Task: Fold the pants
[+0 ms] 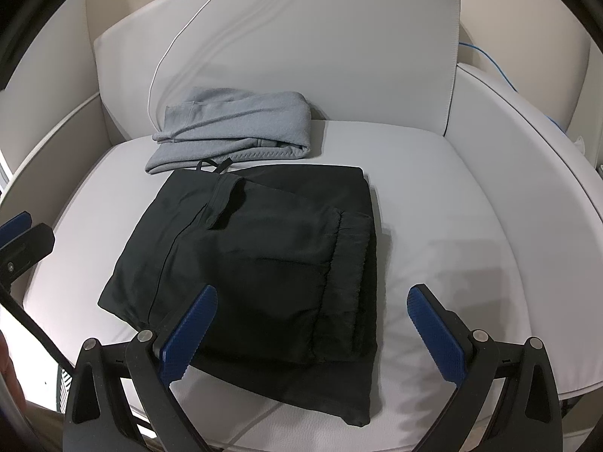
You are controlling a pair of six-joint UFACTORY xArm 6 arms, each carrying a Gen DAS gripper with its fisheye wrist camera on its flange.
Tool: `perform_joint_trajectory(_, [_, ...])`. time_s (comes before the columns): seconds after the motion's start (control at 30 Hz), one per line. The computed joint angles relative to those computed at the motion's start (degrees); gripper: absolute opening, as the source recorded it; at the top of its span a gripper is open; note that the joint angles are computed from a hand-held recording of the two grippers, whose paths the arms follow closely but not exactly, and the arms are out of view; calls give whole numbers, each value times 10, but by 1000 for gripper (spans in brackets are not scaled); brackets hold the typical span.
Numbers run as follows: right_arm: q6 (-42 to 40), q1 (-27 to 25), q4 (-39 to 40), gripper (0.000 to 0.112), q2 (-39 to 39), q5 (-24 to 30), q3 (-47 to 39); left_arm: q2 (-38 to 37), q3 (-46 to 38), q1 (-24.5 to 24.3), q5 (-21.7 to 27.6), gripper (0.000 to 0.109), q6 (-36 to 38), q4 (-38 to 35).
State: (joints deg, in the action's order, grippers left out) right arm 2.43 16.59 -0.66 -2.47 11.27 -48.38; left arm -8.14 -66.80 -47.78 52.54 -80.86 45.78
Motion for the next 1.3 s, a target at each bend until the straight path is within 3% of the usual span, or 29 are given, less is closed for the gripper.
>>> perform_joint_trajectory(0.73, [-9,1,6,103,-2,6,0,1,2,-1,-13,102,2,-1])
perform_joint_trajectory(1.3, [-20,2,11,103,-1,13,-2,24,-18,-5,-10,102,47,-27])
